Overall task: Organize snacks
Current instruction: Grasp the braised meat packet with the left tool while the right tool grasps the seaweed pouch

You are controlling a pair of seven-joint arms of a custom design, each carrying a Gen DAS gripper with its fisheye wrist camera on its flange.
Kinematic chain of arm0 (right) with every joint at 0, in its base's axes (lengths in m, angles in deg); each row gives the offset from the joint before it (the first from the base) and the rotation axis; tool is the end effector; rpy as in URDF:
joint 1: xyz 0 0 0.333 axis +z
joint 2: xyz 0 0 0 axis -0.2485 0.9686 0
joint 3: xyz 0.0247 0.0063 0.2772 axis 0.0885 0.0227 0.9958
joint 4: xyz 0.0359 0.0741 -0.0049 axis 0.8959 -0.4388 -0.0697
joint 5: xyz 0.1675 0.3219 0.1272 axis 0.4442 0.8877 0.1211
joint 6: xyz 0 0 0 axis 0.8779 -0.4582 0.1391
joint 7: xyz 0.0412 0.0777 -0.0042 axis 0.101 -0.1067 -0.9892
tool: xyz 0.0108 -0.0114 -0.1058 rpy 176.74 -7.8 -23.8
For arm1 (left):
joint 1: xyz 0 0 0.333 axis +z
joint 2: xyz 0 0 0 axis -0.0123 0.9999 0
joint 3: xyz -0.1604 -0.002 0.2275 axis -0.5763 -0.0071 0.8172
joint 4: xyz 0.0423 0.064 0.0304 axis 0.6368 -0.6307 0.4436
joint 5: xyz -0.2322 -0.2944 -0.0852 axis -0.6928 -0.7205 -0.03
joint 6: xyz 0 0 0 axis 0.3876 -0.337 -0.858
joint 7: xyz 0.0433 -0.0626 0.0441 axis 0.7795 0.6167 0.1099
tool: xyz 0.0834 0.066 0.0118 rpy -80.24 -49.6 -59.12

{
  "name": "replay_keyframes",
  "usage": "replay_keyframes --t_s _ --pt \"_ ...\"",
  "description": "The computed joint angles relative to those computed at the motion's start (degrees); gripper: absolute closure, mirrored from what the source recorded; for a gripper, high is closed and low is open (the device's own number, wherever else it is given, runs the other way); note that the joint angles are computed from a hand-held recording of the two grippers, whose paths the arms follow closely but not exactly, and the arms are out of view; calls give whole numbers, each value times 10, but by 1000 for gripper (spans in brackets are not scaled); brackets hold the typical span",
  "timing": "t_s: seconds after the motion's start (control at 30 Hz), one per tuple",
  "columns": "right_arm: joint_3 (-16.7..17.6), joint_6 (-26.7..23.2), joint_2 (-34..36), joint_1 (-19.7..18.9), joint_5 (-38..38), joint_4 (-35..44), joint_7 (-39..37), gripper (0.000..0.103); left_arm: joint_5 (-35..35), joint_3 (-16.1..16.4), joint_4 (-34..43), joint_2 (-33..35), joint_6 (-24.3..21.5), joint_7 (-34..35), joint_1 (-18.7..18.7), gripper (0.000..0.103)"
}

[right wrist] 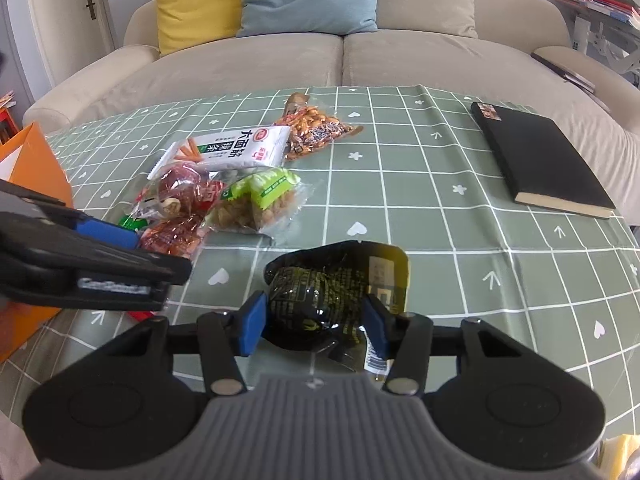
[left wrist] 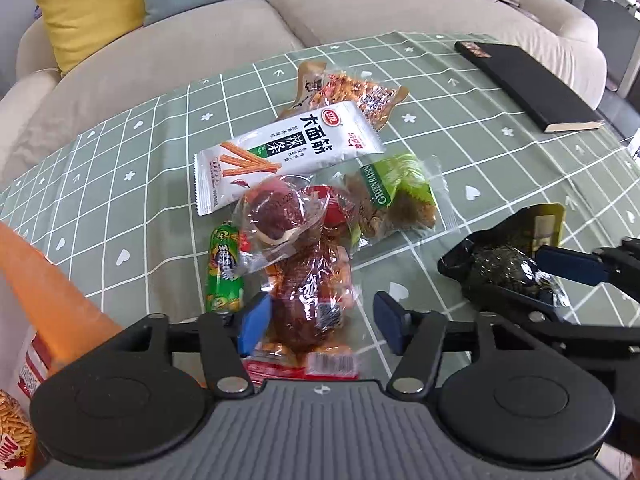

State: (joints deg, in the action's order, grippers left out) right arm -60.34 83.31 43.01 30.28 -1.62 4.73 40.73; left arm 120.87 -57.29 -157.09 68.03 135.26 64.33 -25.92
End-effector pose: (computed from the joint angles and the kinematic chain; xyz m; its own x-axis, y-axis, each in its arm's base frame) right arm 0.5964 0.4681 0.2999 0.2958 -0.9508 -0.0923 -0.7211 -0.1589 -0.6743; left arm 0.5990 -0.3677 0.3267 -0.1422 -0.9841 -0.1062 -0.8431 0.1766 -0.5079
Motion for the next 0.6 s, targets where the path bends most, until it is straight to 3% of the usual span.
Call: replay_keyframes --t_s 0.13,0.27,0.43,0.6 --pt "-5 10 -3 4 -1 -9 4 52 1 5 19 17 -7 -1 -3 23" --pt "1 13 -1 -1 10 -8 6 44 -8 6 31 30 8 -12 2 19" --pt "2 10 7 0 16 1 1 38 -10 8 22 22 15 -17 2 45" --pt "-1 -5 5 4 11 4 -2 47 -7 7 17 16 5 -19 -2 46"
